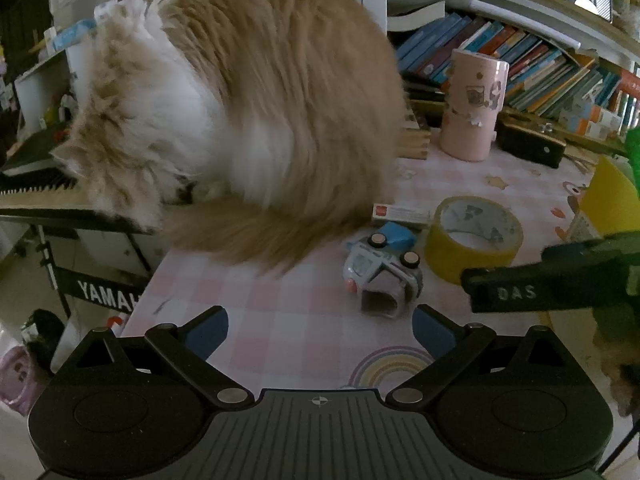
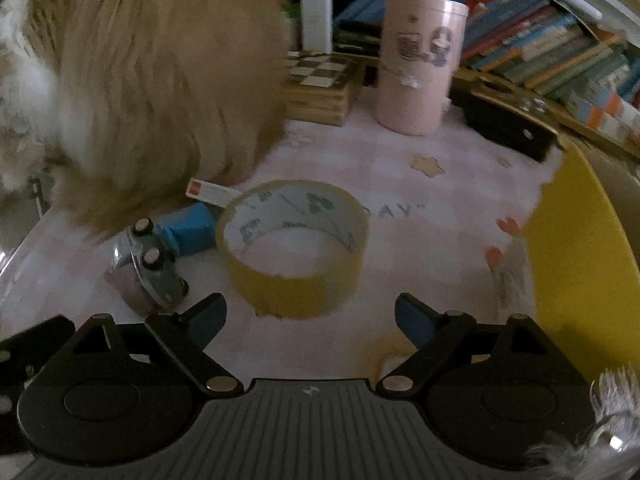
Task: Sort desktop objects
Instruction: 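Reach the left gripper to the toy car while the right reaches the tape roll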
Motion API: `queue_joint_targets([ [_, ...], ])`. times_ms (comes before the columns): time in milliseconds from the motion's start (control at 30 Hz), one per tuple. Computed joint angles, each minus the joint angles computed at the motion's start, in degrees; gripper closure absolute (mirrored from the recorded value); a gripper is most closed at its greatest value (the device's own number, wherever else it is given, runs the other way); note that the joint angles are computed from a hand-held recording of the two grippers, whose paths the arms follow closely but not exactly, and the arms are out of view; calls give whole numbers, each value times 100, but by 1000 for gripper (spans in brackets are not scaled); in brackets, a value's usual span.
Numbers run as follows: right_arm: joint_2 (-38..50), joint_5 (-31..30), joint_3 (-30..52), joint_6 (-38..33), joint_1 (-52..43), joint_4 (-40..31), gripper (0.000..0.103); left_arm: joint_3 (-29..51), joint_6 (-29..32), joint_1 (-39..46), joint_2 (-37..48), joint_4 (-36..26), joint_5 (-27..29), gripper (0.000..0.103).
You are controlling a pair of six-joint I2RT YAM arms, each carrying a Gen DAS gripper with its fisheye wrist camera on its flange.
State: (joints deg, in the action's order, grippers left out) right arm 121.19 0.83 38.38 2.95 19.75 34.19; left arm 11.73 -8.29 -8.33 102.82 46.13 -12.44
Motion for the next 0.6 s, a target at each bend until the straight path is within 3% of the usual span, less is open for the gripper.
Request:
queue_joint_targets([
  [267,448,-114,745,-321,25,-244,8,393,116,126,398,-240,324,3],
  [600,719,-187,1213,-517,7,-383,12,927,356,73,1189,63,477,3],
])
